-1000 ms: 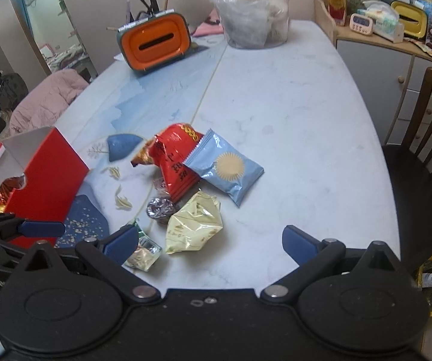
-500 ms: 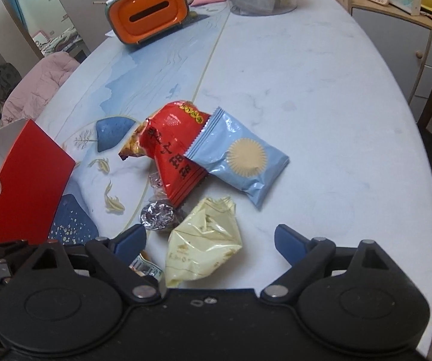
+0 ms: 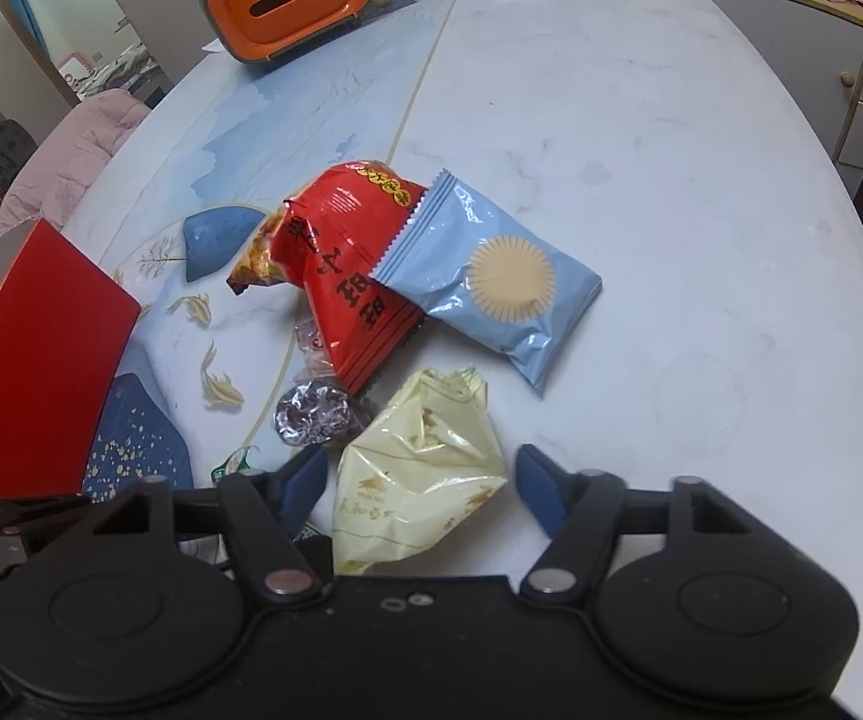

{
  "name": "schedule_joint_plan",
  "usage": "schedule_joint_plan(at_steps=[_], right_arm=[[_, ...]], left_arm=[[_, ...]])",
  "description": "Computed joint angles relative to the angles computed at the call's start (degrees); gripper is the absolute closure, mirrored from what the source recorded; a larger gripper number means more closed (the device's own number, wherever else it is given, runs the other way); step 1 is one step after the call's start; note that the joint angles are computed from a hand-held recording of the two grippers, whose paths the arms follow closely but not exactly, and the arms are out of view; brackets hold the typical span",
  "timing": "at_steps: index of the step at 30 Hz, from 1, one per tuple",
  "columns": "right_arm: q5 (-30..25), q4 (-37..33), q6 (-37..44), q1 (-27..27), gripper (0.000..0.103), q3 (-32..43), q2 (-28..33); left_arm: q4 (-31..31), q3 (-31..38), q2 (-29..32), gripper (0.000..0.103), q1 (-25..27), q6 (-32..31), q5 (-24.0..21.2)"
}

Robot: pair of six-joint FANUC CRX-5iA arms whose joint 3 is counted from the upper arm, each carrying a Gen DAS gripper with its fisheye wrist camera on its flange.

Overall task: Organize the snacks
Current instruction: 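Grasp the egg-yolk pastry packet with the left tool while the right tool grasps the pale yellow packet, then carry the pastry packet and pale yellow packet into the box with both tools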

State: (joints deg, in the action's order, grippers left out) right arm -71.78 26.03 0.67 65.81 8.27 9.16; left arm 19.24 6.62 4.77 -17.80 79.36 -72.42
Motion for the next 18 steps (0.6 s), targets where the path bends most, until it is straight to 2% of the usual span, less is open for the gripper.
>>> schedule_joint_plan(at_steps=[8,18], right_arm=[[0.05,1.59,-3.03,0.81,0.054,-1.52,-0.86],[-1.81,4.02,-6.92,3.40,0.057,-2.45,-2.42]], left_arm=[[1.52,-1.35,-0.78,0.047,1.05,-0.79,0.33],[3.15,-2.80,-2.71,0.049,2.95,-1.56,-0.48]])
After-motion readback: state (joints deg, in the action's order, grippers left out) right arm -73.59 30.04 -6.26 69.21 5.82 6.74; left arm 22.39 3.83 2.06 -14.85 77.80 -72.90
